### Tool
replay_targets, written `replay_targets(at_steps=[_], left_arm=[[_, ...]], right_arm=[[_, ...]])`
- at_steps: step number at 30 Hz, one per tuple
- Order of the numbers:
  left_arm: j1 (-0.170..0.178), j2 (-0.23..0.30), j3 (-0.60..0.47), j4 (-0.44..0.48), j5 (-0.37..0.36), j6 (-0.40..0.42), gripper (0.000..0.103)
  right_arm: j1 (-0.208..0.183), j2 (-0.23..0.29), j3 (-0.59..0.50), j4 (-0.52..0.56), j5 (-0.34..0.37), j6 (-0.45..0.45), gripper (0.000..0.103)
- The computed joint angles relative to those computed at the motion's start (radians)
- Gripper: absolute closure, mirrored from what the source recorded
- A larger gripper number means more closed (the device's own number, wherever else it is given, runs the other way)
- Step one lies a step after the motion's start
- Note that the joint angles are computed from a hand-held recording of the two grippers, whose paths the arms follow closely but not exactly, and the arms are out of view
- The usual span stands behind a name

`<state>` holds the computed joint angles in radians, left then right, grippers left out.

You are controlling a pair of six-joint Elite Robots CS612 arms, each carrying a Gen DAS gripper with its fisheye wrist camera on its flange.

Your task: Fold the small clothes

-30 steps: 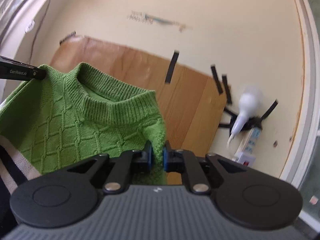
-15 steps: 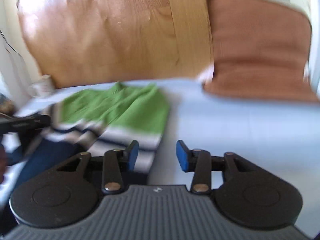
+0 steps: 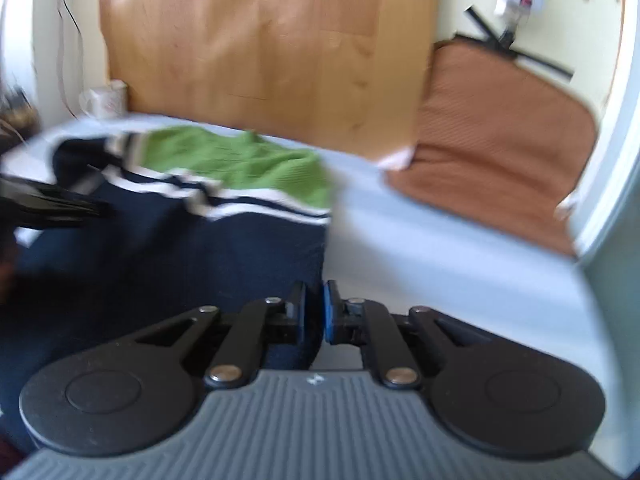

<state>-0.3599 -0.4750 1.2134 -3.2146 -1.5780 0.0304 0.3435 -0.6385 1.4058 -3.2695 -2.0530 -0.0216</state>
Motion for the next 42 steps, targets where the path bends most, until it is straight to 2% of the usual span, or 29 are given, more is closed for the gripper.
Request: replay_targets(at_steps=[1,3,4,5,6,7,9,11,12,13,14,15,17,20,22,23,24,27,31,34,38,42], left_arm=[[-0.002,0.001,-0.001,-0.002,0.005,0.005,0.082],[-0.006,0.003,-0.002,-0.006,0.020,0.020,0.081],[-0.008,0.003,0.000,-0.008,0.027,0.027,0.080],[-0.009,0.003,0.000,-0.011,0.030,0.034,0.080],[-0.010,0.004,0.000,-0.011,0.032,0.038,0.080],[-0.009,0.004,-0.001,-0.011,0.031,0.041,0.079],[-0.008,0.004,-0.001,-0.012,0.028,0.040,0.079],[-0.007,0.004,-0.001,-0.011,0.023,0.037,0.079],[-0.007,0.004,-0.002,-0.011,0.023,0.036,0.078],[-0.008,0.004,-0.002,-0.011,0.025,0.037,0.077],[-0.009,0.004,-0.001,-0.013,0.029,0.039,0.077],[-0.010,0.004,0.001,-0.014,0.034,0.042,0.077],[-0.013,0.003,0.004,-0.020,0.044,0.050,0.076],[-0.013,0.003,0.007,-0.026,0.048,0.060,0.076],[-0.012,0.003,0.005,-0.025,0.044,0.061,0.076],[-0.011,0.004,0.004,-0.024,0.041,0.061,0.076],[-0.010,0.004,0.004,-0.023,0.039,0.061,0.076],[-0.010,0.004,0.004,-0.025,0.041,0.067,0.076],[-0.010,0.003,0.006,-0.026,0.037,0.070,0.076],[-0.009,0.003,0.006,-0.026,0.032,0.071,0.076],[-0.009,0.002,0.006,-0.027,0.030,0.072,0.076],[-0.009,0.002,0.007,-0.027,0.031,0.072,0.076]], right_arm=[[-0.002,0.013,-0.019,-0.002,-0.104,-0.059,0.100],[-0.017,0.040,-0.059,-0.004,-0.262,-0.092,0.100],[-0.034,0.044,-0.071,0.015,-0.307,-0.076,0.100],[-0.054,0.036,-0.069,0.059,-0.310,-0.019,0.100],[-0.074,0.018,-0.055,0.104,-0.271,0.080,0.100],[-0.094,-0.011,-0.019,0.113,-0.190,0.185,0.100],[-0.114,-0.035,0.028,0.070,0.020,0.359,0.097],[-0.129,-0.024,0.040,0.010,0.229,0.402,0.091],[-0.134,-0.012,0.032,0.005,0.333,0.411,0.081],[-0.135,0.003,0.020,0.000,0.402,0.419,0.073],[-0.133,0.019,0.003,0.005,0.446,0.419,0.057],[-0.128,0.032,-0.015,0.022,0.477,0.414,0.050],[-0.127,0.056,-0.057,0.085,0.543,0.406,0.050],[-0.131,0.069,-0.073,0.134,0.630,0.467,0.049],[-0.131,0.068,-0.069,0.126,0.653,0.492,0.056],[-0.130,0.066,-0.067,0.118,0.658,0.500,0.075],[-0.129,0.054,-0.052,0.104,0.650,0.494,0.083],[-0.105,0.048,-0.054,0.094,0.554,0.394,0.091],[-0.079,0.046,-0.063,0.057,0.409,0.254,0.094],[-0.067,0.040,-0.061,0.050,0.276,0.188,0.097],[-0.070,0.046,-0.071,0.053,0.150,0.163,0.097],[-0.062,0.096,-0.147,0.036,-0.092,-0.021,0.097]])
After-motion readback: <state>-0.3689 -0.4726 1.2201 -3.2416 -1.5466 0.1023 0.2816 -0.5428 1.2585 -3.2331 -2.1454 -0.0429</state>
